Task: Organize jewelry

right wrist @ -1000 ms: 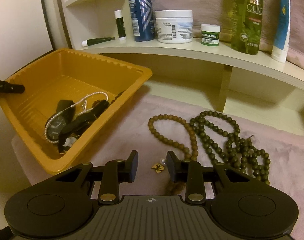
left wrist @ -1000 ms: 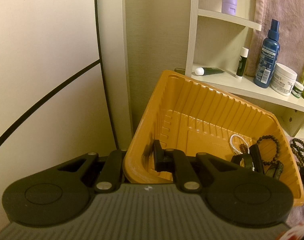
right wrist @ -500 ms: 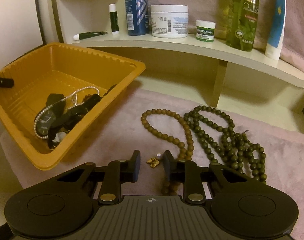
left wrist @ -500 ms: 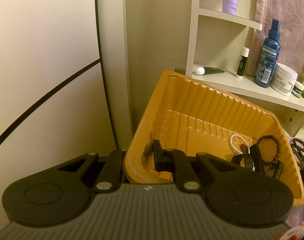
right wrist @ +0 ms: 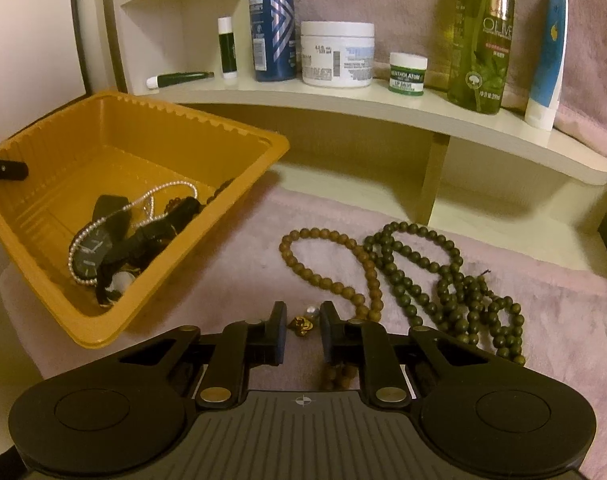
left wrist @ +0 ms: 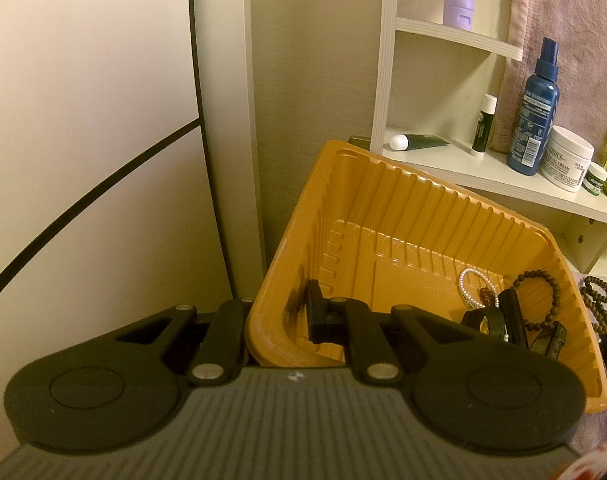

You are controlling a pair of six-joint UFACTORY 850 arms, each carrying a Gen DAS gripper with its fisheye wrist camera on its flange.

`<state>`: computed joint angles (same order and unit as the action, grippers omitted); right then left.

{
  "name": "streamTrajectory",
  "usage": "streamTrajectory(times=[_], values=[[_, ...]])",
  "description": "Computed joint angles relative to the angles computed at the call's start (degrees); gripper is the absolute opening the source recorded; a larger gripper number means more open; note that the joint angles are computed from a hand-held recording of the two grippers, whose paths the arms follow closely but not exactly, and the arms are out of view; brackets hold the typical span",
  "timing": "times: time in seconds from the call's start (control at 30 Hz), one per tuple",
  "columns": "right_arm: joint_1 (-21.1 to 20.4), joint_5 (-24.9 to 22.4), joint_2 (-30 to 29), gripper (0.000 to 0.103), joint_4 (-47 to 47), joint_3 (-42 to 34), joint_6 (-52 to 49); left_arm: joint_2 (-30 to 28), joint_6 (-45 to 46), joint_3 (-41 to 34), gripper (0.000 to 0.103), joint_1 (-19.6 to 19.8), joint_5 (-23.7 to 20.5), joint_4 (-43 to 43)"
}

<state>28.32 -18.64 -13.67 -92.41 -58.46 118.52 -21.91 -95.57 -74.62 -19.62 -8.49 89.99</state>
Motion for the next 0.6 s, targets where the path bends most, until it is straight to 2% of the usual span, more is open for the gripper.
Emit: streamTrajectory(times=[0.33,0.6], values=[[0.25,-1.23,1.87,0.018,-5.42,-0.08,5.75,0.00,-0.17,0.02,0.010,-0.02,0.00,0.10],[0.09,0.29,2.95,0.018,-16.85,-2.02,16.64,0.10,-2.24,0.22,0.010,-0.02,-0.02,2.22]])
